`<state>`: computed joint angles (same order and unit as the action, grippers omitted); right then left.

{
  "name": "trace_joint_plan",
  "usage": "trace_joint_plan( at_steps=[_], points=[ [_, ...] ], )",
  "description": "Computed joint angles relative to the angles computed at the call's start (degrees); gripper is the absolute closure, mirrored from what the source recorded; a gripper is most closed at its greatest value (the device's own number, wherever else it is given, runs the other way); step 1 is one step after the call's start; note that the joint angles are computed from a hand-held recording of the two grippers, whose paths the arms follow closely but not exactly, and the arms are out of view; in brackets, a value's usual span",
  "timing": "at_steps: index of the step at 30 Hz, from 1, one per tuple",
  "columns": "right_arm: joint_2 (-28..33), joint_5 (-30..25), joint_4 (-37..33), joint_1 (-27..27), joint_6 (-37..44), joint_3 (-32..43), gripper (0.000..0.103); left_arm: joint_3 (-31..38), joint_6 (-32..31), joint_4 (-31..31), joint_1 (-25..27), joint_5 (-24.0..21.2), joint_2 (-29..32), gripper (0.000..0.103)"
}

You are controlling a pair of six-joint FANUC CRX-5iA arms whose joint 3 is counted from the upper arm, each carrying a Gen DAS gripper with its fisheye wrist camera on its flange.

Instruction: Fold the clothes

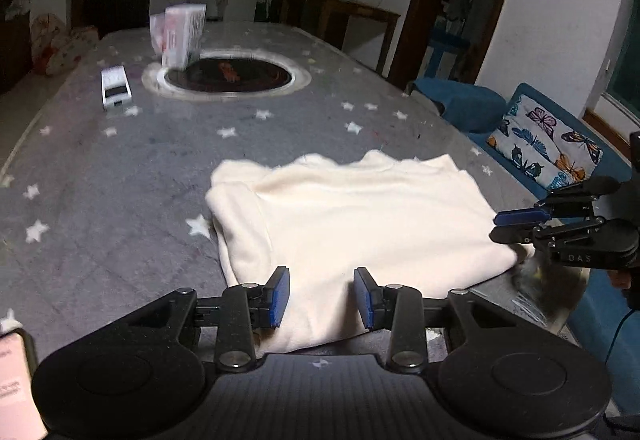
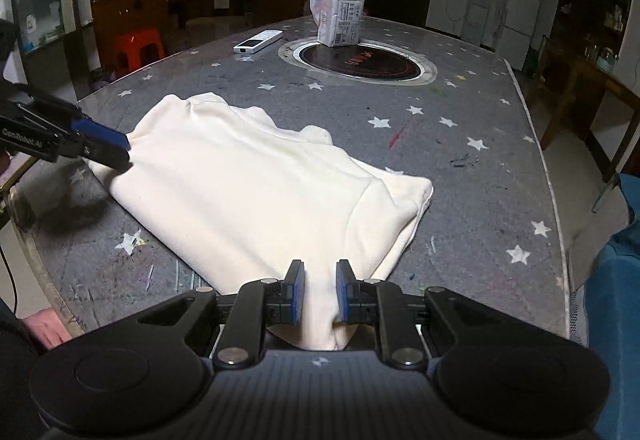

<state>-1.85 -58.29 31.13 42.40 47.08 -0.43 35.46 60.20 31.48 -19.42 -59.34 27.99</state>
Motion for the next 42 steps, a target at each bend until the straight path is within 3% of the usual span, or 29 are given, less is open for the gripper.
trace_joint_plan(
  at_steps=[6, 10, 14, 21, 29, 36, 42],
  points=[
    [0.05, 0.55, 0.52, 0.45, 0.49, -0.48, 0.088, -2.48, -0.48, -0.53, 0.25, 1.58, -1.15, 0.062],
    [0.38, -0.39, -0.04, 0.31, 1.09, 0.53, 0.088, 0.39, 0.4, -0.49, 0.17, -0.29, -0.08, 0.061],
    [0.94, 1.34, 0.18, 0.47, 2.81, 1.65, 0.088, 0.66, -0.63, 1.27, -0.51, 1.58, 0.34, 0.058],
    [2.77, 1.78, -2.17, 0.58, 6.77, 3.15, 0.088, 2.85, -1.0, -2.57, -1.45, -0.54, 1.97, 0.057],
    [6.53, 5.07, -1.68, -3.02, 8.27, 7.77, 0.086, 9.82, 3.28, -3.46, -2.24, -0.32, 5.75, 0.054],
    [12.9, 6.66, -5.47, -6.77, 9.28, 13.64, 0.086, 19.36, 9.38, -8.88, -2.85, -4.42, 11.3, 0.054],
    [13.3, 5.98, -5.62, -6.93, 8.22, 13.94, 0.086, 18.6, 9.73, -6.43, -2.15, -3.55, 11.24, 0.051]
  ],
)
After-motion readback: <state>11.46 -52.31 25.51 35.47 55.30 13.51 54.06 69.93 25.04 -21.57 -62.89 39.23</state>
